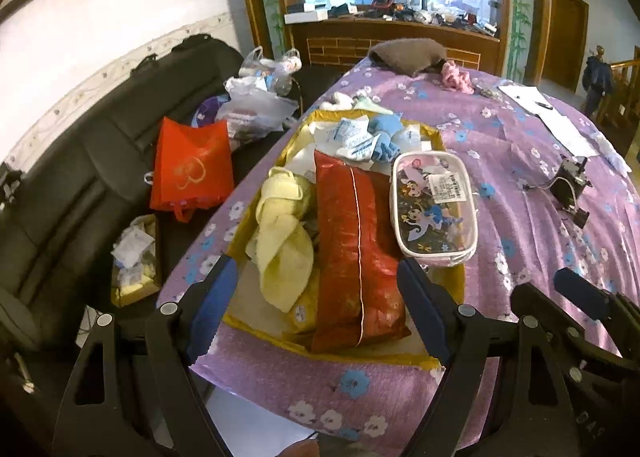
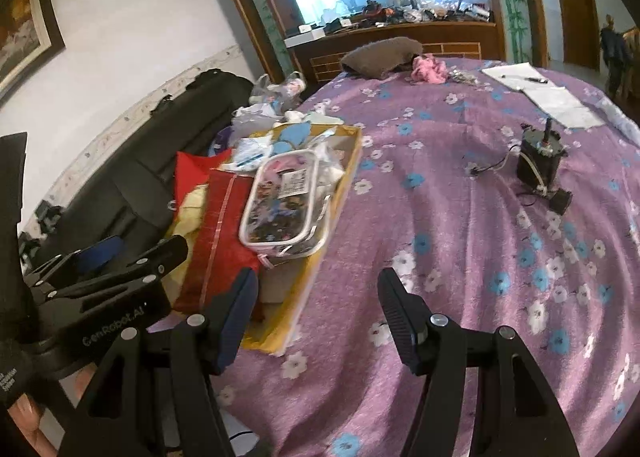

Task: Organize soft objects

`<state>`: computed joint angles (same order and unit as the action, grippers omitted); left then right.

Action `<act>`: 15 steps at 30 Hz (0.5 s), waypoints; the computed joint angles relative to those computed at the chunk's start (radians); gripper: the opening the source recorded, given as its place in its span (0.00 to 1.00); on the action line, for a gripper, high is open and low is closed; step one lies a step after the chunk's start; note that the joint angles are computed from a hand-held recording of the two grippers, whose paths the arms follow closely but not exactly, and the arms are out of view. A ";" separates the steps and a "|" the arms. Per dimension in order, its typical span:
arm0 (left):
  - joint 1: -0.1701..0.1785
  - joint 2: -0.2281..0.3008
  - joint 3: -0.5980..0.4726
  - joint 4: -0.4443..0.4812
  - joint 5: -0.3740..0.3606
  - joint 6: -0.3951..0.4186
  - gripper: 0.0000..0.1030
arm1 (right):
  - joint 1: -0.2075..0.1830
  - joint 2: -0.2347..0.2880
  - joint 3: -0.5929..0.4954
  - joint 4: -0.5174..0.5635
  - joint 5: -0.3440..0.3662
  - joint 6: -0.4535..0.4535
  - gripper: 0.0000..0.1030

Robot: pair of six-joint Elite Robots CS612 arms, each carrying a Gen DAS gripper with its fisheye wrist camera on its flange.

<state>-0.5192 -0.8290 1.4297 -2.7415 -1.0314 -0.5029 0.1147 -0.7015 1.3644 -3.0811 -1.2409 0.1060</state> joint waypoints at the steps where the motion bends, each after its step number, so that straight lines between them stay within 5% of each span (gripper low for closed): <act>1: 0.001 0.003 -0.004 0.006 -0.007 -0.001 0.80 | 0.000 0.001 -0.001 0.001 -0.006 -0.006 0.61; 15: 0.004 0.020 -0.044 0.062 0.023 0.008 0.80 | 0.000 0.024 -0.045 0.029 0.027 -0.033 0.61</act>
